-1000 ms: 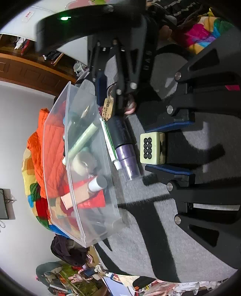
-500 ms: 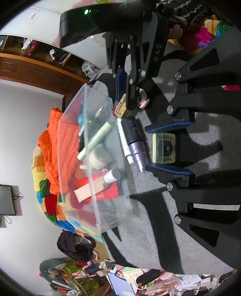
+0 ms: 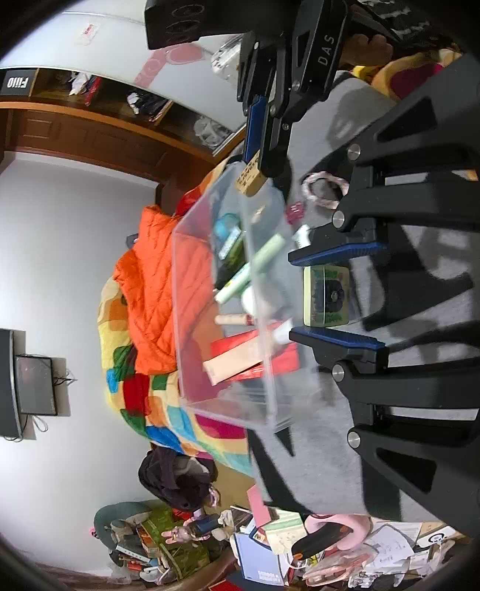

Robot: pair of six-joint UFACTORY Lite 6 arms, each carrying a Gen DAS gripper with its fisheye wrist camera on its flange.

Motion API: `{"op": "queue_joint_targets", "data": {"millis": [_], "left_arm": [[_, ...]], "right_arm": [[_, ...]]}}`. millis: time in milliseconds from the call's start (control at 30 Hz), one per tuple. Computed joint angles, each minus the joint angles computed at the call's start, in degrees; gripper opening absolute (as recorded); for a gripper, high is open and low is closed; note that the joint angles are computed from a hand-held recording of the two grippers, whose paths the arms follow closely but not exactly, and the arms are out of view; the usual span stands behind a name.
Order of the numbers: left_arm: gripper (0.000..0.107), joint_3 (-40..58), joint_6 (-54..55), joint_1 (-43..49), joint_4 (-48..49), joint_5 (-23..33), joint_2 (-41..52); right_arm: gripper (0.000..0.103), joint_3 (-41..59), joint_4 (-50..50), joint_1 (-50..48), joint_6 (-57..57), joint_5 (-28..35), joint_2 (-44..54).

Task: Organize objects
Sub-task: 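Carry the cube and eraser into the clear box and open both tools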

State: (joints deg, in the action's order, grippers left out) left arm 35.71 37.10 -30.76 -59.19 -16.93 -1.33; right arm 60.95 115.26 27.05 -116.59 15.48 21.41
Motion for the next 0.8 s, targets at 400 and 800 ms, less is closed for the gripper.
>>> {"op": "queue_joint_targets", "data": {"millis": [400, 800], "left_arm": [[0.033, 6.5, 3.5, 5.1, -1.7, 0.4, 1.8], [0.033, 12.4, -8.5, 10.6, 7.8, -0.3, 8.5]], "right_arm": [[0.022, 10.0, -7.4, -1.7, 12.7, -1.4, 6.3], [0.022, 22.8, -27.8, -1.0, 35.3, -3.4, 17.3]]}}
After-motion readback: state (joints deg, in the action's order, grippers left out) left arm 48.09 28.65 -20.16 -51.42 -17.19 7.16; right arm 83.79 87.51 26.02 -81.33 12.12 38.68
